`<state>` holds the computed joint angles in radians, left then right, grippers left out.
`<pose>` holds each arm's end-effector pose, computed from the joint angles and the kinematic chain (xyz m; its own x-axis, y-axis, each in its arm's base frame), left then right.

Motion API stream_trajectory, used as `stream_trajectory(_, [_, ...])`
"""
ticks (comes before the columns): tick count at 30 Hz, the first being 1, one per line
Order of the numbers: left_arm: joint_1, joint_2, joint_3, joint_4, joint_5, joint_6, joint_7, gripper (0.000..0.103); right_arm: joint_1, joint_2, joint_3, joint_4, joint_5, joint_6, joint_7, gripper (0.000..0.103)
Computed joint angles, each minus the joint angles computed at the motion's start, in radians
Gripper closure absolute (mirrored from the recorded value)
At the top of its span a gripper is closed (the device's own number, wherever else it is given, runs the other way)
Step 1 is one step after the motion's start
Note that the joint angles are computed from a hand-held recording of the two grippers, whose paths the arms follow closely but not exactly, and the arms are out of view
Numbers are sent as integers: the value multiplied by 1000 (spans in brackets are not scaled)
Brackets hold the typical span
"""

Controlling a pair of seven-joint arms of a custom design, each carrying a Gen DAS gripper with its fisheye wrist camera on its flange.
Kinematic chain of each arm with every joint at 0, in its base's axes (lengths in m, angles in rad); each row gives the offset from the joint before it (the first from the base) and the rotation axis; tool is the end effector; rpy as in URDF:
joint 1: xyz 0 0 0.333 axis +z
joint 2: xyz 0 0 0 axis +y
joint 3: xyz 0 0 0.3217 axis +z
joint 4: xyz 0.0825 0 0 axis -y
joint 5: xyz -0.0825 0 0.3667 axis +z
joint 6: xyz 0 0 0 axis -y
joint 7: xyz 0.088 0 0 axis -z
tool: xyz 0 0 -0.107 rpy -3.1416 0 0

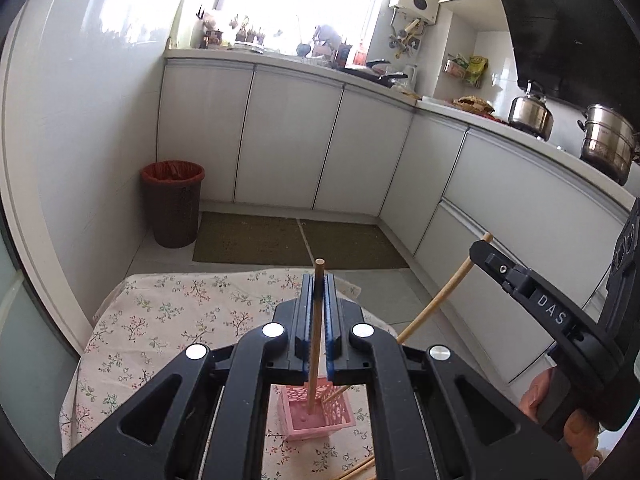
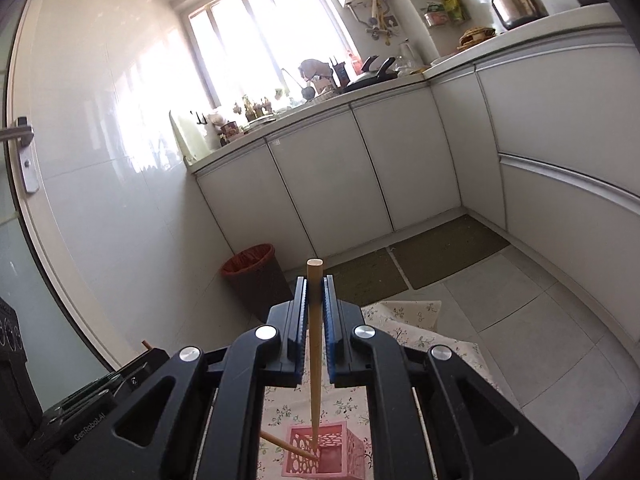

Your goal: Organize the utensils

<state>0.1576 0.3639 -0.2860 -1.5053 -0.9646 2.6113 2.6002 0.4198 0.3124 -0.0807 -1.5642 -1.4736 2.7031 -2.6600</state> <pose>0.6980 -0.0370 0.5535 -0.5104 -0.8329 0.2139 -0.5119 0.0945 -0.8538 0.6278 0.2660 0.5445 -0.2336 -0.8940 -0.3823 -0.2232 0.4320 -0.8738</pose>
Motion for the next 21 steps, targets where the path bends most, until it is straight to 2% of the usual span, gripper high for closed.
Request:
stream_trajectory(2, [-14, 23, 15, 6, 48, -2, -29, 98, -2, 33, -6, 6, -12, 20, 19, 95])
stream_trajectory(4, [-1, 35, 12, 16, 56, -22, -47, 95, 3, 44, -12, -1, -34, 28, 29, 95])
stream_trajectory(7, [29, 22, -7, 13, 9, -13, -34, 64, 20, 39, -18, -9, -58, -1, 24, 95])
stream_trajectory(9, [49, -6, -23, -10, -62, 2, 14, 59, 24, 24, -13, -21, -74, -22, 38, 94])
stream_trajectory(12, [56, -59, -16, -52, -141, 3, 78, 57, 31, -16, -1, -64, -99, -78, 71, 89])
stream_trajectory(13, [55, -76, -9, -68, -169, 3, 99, 53, 30, -31, 6, -81, -112, -92, 88, 77])
stream_trajectory(14, [50, -91, -1, -82, -191, 4, 117, 50, 28, -44, 15, -95, -113, -114, 91, 60])
stream_trajectory(16, [40, -122, 15, -113, -249, 15, 160, 38, 30, -70, 33, -124, -128, -171, 110, 46])
stream_trajectory(19, [13, -151, 46, -145, -282, 28, 195, 32, 25, -96, 61, -150, -132, -227, 105, 23])
stream_trajectory(21, [-6, -165, 63, -164, -285, 40, 196, 28, 25, -106, 78, -157, -129, -257, 86, 20])
